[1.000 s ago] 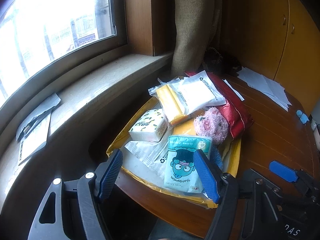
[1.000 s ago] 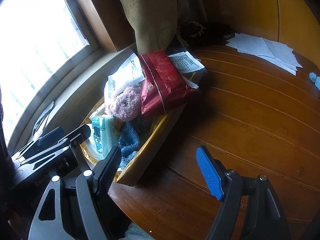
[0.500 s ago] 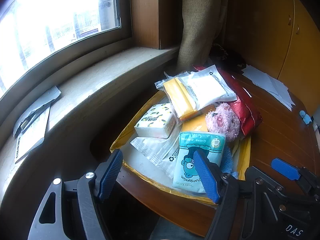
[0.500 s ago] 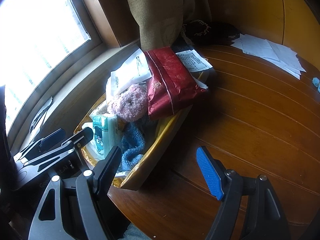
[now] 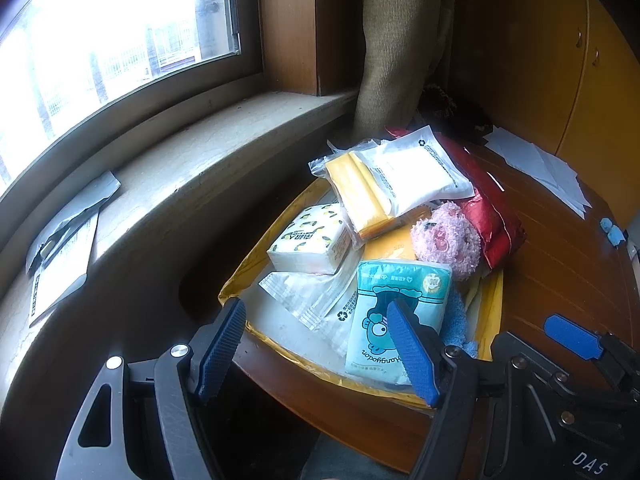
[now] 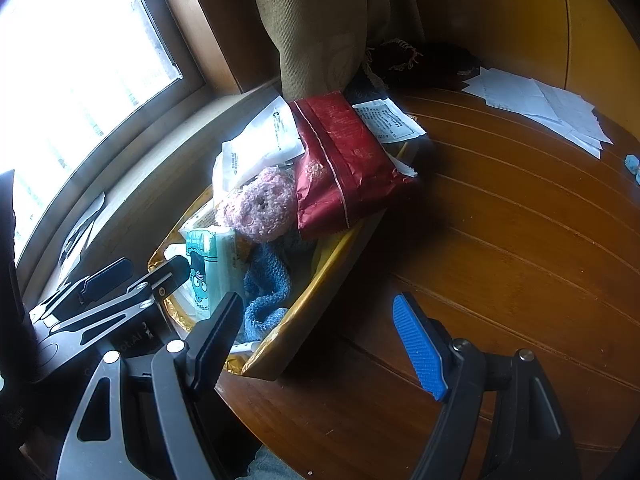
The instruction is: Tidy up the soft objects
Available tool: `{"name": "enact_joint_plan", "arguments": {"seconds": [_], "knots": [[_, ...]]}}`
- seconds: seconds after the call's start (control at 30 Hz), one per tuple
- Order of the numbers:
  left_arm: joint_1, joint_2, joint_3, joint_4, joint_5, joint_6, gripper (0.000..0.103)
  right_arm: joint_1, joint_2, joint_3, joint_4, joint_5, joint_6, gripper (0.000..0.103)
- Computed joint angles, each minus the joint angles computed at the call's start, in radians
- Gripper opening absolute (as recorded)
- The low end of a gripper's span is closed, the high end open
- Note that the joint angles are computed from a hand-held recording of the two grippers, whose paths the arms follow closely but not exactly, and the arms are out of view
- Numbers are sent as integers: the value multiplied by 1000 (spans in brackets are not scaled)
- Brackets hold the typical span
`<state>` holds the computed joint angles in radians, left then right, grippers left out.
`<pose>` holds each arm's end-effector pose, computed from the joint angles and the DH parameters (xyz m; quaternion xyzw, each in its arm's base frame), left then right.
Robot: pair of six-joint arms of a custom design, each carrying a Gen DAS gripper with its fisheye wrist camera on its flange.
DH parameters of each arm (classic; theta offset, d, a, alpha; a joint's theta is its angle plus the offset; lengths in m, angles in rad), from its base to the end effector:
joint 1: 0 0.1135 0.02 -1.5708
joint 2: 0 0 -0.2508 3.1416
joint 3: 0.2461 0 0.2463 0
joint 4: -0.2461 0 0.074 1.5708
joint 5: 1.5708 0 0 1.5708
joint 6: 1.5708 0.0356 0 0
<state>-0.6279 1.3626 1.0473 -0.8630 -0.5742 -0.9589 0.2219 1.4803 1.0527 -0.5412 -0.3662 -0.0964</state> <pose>0.2166 -0.1333 0.2459 -0.2094 0.9187 0.0615 0.3291 0.2901 0.0785 0.2304 -0.2021 0.9187 0.1918 0.2800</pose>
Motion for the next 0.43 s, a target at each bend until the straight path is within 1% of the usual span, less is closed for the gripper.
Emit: {"name": "enact_joint_plan", "arguments": {"seconds": [0.23,0.3,0.43], "knots": [[23,-8,-15,16,20,8,76,-4,-7,-2,6,-5,6,77],[34,-22,-30,40,26,22,76,-9,-12,-8,14,-18,5,77],[40,-64,-65,98,-4,51,76,-11,-30,-26,55,-25,12,77]]}}
